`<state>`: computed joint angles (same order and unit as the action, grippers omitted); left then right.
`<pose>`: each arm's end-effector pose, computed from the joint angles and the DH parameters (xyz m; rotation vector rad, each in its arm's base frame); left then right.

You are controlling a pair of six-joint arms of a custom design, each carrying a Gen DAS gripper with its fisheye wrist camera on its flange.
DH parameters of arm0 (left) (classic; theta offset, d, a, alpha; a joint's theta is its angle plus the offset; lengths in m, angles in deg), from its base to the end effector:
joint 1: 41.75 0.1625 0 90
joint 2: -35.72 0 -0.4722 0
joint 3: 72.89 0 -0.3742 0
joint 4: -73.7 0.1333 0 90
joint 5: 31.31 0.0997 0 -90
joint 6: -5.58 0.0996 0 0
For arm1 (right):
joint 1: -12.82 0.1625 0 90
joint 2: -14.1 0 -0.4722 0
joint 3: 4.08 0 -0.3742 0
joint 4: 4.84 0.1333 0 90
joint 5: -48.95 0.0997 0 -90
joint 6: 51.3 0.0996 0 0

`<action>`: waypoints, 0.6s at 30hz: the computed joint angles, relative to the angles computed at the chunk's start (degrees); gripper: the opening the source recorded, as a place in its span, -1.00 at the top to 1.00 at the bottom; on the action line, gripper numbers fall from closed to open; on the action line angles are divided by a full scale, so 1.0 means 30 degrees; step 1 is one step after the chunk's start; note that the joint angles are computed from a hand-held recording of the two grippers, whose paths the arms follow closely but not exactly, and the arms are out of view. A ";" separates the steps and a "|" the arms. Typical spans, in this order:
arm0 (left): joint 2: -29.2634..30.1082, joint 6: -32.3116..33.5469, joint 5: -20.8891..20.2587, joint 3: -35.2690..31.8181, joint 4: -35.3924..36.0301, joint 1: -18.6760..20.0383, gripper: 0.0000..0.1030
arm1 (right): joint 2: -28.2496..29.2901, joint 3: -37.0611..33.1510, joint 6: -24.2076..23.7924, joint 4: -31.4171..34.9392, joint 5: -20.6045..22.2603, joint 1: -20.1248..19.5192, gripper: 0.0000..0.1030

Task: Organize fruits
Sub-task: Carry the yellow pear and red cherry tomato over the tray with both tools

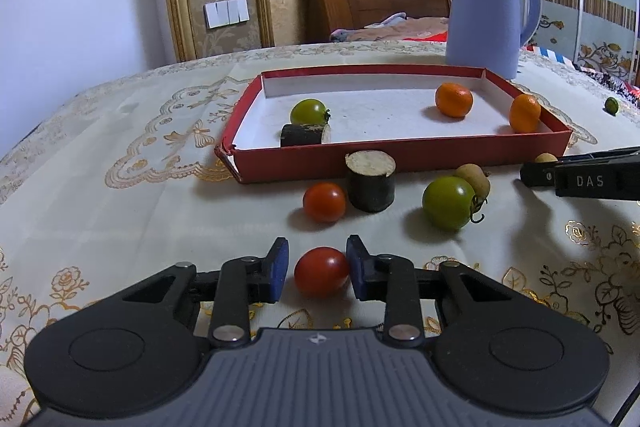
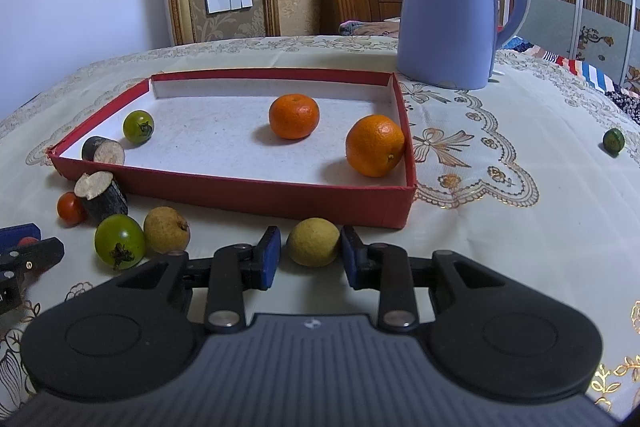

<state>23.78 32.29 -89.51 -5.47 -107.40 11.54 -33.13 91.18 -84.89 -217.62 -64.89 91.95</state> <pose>-0.3319 -0.7559 -0.0589 1.1255 2.2593 -0.8668 -0.0378 -0.6903 0.3031 0.0773 -2.0129 1.2473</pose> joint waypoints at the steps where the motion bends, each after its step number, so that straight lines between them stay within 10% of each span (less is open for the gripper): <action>1: -0.0022 -0.0103 -0.0073 -0.0001 0.0055 0.0024 0.41 | 0.0026 -0.0020 -0.0068 -0.0012 -0.0035 0.0017 0.38; 18: -0.0285 -0.0856 -0.0501 0.0011 0.0602 0.0188 0.38 | 0.0061 -0.0041 -0.0372 0.0139 -0.0008 0.0074 0.25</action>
<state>22.92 29.73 -91.01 -5.43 -105.59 12.11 -32.95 91.06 -86.00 -217.20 -64.91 92.17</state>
